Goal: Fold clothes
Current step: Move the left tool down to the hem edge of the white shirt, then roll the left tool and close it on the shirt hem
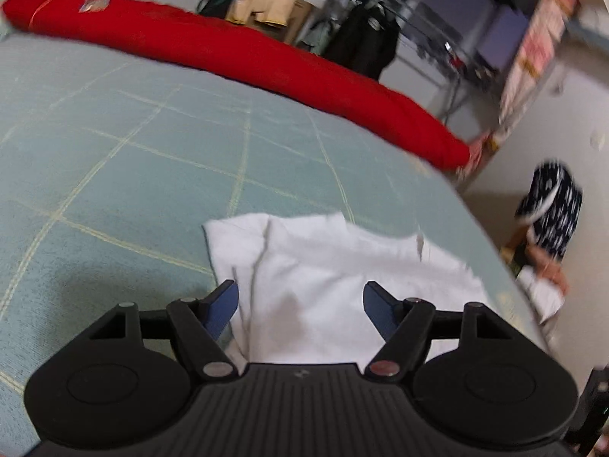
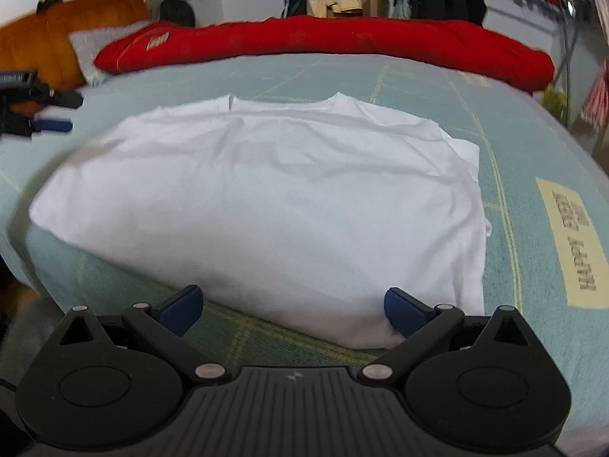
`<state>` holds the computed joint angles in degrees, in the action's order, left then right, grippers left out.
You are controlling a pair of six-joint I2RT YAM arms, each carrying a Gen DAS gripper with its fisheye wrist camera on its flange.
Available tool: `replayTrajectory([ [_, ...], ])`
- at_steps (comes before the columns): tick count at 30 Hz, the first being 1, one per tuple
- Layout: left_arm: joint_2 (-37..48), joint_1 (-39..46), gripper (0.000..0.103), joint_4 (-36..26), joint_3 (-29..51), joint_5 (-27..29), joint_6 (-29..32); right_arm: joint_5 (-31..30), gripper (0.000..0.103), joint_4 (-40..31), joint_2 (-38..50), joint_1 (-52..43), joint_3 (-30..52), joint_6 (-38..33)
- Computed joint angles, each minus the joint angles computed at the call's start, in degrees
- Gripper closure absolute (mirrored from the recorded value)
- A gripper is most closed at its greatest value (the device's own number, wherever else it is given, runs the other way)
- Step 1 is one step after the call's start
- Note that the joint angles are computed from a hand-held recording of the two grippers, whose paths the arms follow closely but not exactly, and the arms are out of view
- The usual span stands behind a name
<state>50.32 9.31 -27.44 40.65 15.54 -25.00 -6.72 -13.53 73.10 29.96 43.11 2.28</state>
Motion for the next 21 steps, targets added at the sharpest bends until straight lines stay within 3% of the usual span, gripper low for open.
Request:
replayTrajectory([
  [3,3.0,5.3,0.031,1.3,-0.8,7.6,-0.1,-6.0,0.0,-0.3,-1.5,-3.1,0.1,3.4],
  [7,10.6,9.1,0.031,2.8,-0.7,12.8,0.8,-11.9,0.0,0.2,-2.1,-5.7,0.4,7.4],
  [12,17.4,11.6,0.029,7.1,-1.2,19.4,0.7,-10.8,0.0,-1.0,-1.8,-5.2,1.3,7.2],
  [21,30.3,10.6,0.028,11.5,5.9,23.3,-0.4,-8.7,0.0,-1.1,-0.1,-3.5,2.4,7.3],
])
